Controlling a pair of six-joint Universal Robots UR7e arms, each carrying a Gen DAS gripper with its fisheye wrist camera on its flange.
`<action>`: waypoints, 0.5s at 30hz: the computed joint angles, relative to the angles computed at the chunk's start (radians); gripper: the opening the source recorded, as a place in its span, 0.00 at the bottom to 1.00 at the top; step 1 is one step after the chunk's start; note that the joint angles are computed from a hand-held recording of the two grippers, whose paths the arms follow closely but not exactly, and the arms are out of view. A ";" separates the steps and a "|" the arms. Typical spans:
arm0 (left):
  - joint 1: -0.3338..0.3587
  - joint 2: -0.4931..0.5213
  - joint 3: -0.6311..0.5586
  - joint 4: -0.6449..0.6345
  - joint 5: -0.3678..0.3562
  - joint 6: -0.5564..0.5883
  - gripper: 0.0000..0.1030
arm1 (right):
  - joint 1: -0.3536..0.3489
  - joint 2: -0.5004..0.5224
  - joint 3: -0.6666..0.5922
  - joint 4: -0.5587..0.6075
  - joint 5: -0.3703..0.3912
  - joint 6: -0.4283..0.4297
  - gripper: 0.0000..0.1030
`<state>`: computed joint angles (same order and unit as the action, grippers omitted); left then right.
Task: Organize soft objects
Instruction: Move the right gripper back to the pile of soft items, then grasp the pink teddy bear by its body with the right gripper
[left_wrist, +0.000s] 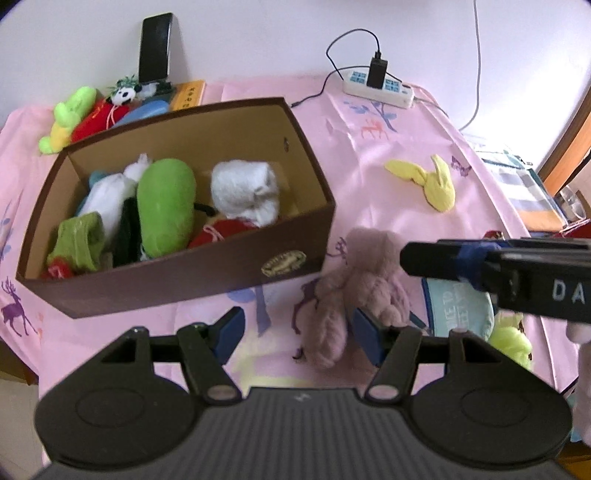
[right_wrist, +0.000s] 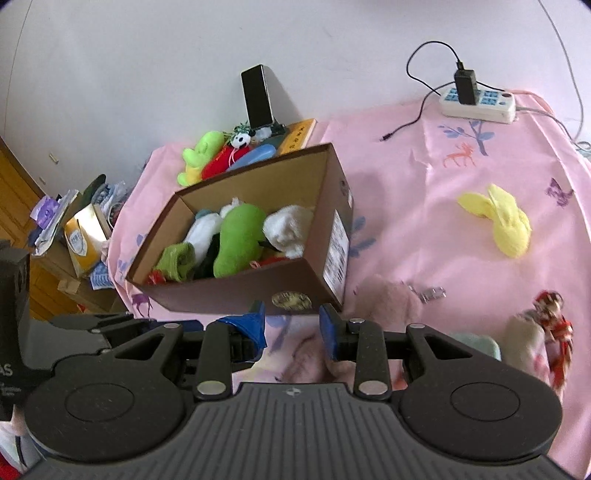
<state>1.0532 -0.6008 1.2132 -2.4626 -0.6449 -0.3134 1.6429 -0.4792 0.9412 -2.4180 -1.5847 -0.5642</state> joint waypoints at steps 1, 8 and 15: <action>-0.004 0.004 0.002 0.001 0.002 -0.004 0.63 | -0.004 -0.008 0.013 -0.002 0.001 0.003 0.15; -0.021 0.040 -0.016 0.029 0.023 -0.009 0.63 | -0.027 -0.055 0.096 -0.040 -0.012 0.025 0.15; -0.028 0.070 -0.043 0.064 0.026 -0.003 0.63 | -0.048 -0.089 0.150 -0.063 -0.017 0.067 0.15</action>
